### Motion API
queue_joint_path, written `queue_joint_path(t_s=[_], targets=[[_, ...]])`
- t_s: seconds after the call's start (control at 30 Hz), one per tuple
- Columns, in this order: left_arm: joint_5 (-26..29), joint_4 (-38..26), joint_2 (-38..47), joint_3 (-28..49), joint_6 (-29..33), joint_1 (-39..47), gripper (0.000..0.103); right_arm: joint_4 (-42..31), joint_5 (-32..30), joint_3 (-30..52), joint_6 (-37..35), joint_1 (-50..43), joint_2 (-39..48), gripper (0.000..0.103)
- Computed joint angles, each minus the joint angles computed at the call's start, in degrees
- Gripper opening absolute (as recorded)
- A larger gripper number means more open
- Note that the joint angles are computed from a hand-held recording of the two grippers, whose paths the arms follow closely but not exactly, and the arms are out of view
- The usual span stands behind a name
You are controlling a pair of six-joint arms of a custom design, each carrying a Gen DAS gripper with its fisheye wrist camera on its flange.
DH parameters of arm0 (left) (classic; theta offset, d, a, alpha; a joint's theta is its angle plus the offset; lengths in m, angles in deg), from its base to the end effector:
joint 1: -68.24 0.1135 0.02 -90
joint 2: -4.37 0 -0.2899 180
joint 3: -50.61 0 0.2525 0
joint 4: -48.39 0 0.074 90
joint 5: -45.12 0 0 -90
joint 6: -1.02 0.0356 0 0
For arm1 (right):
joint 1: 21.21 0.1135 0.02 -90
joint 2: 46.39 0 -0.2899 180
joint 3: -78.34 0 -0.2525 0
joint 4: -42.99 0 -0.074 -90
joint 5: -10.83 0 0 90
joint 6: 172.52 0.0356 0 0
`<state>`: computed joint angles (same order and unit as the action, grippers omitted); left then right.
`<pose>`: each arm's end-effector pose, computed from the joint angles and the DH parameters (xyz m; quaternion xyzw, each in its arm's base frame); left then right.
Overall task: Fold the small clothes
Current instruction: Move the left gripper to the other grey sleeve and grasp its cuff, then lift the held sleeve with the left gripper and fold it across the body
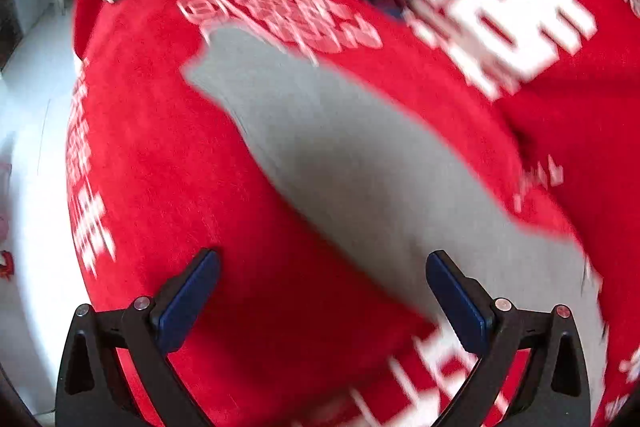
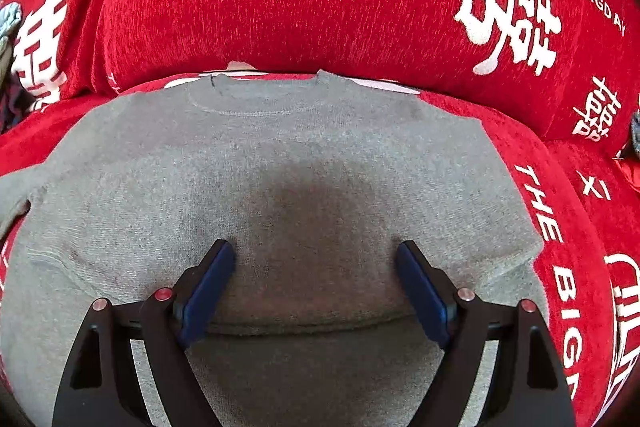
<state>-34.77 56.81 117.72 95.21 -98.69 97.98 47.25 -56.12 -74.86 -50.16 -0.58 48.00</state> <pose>0.2466 0.1337 0.0496 -0.3038 0.9140 -0.0395 0.2660 0.1793 0.0526 0.0737 0.1433 0.9437 -0.0732 0.2890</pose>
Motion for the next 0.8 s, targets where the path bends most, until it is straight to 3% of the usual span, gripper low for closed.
queue_joint_path(t_s=[0.13,0.3,0.33,0.4,0.43,0.47,0.53,0.6,0.73,0.8], targets=[[6.4,-5.7,4.8,9.7,0.3,3.3,0.103,-0.5,0.6,0.3,0.3,0.5,0.3,0.086],[18.3,-5.7,7.9,14.4,2.5,7.3,0.101,-1.4,0.8,0.4,0.4,0.7,-0.2,0.086],[20.5,-5.1,8.2,14.6,2.4,8.3,0.092,-3.1,1.2,1.1,0.8,1.0,-0.6,0.086],[24.3,-6.7,10.2,17.0,3.1,9.9,0.027,-6.9,2.5,2.7,2.3,2.1,-1.4,0.086],[27.6,-10.5,12.4,20.1,4.0,10.8,0.021,-8.6,2.9,3.7,3.1,3.0,-2.1,0.086],[31.2,-11.8,13.9,21.3,4.0,12.2,0.021,-9.6,3.1,4.6,3.9,3.9,-2.8,0.086],[32.5,-8.1,13.6,19.5,2.3,14.2,0.021,-11.6,3.7,7.6,4.6,6.5,-3.3,0.086],[33.7,-5.9,12.5,18.0,1.7,15.8,0.012,-14.0,4.1,12.7,4.0,9.1,-0.9,0.086],[34.2,-7.6,11.6,18.3,4.2,17.1,0.012,-17.0,2.0,24.3,2.7,11.9,8.5,0.086],[34.5,-11.9,12.9,20.6,6.5,17.4,0.012,-19.5,1.0,31.2,2.6,13.1,14.5,0.086]])
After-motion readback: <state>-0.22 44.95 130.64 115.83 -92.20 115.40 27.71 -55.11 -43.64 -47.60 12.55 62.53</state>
